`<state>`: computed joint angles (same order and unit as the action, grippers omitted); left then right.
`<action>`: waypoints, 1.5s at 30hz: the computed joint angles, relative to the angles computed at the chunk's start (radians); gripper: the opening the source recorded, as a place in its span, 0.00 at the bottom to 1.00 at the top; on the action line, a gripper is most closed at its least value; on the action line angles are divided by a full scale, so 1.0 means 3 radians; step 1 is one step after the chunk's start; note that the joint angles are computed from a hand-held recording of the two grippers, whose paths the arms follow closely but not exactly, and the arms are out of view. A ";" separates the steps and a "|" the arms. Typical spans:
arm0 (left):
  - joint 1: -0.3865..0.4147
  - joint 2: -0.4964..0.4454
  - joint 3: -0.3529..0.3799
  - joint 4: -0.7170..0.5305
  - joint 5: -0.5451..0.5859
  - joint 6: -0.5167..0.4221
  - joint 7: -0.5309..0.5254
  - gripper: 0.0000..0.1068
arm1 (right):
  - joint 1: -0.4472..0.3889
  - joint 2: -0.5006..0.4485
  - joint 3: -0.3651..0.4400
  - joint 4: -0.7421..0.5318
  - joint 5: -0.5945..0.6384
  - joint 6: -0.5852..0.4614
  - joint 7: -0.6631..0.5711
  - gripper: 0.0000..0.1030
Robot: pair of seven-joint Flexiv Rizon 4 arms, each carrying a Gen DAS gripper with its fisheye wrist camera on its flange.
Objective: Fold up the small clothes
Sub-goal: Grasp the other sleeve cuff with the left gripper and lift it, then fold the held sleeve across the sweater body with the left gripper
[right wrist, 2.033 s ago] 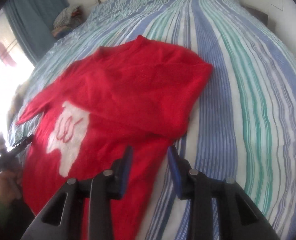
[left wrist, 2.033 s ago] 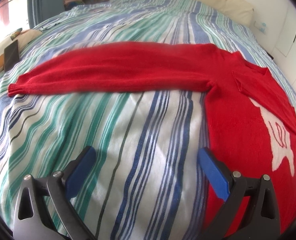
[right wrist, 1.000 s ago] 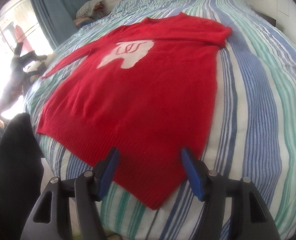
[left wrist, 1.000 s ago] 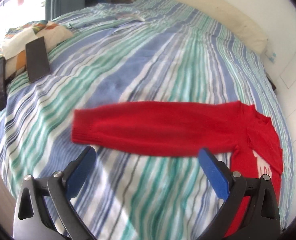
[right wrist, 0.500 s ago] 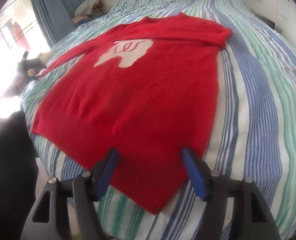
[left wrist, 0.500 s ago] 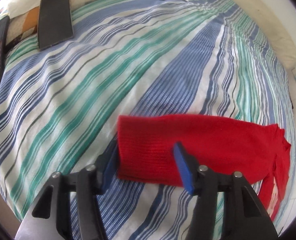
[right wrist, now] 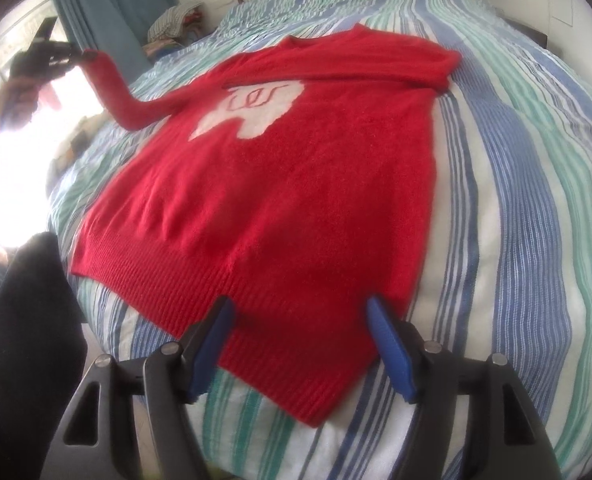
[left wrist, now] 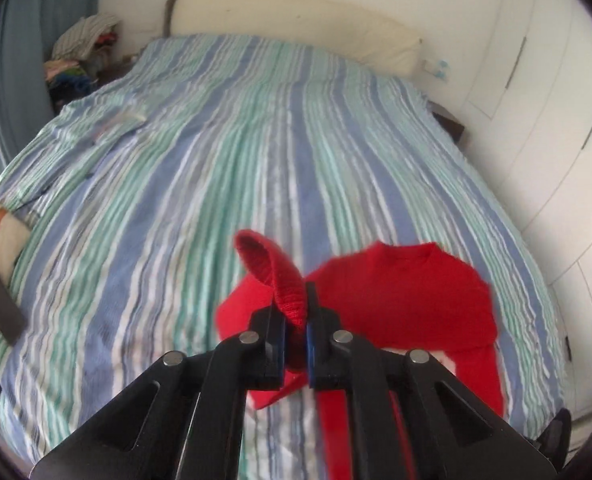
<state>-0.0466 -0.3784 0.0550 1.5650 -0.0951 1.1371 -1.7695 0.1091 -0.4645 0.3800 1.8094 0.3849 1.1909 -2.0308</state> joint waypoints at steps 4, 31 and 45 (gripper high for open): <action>-0.0115 -0.0552 -0.0366 -0.0862 -0.0212 -0.0219 0.0385 0.05 | -0.0018 0.0003 0.0019 -0.0001 0.0034 0.0005 -0.0035 0.67; -0.0547 -0.0815 0.0167 -0.0197 0.0626 -0.0308 0.0525 0.65 | 0.0061 -0.0039 -0.0022 0.0000 0.0033 0.0057 -0.0109 0.77; -0.0734 -0.0809 0.0643 0.0107 0.1327 0.0206 -0.1226 0.08 | -0.0016 -0.0071 0.0078 0.0074 -0.0146 0.0190 -0.0023 0.79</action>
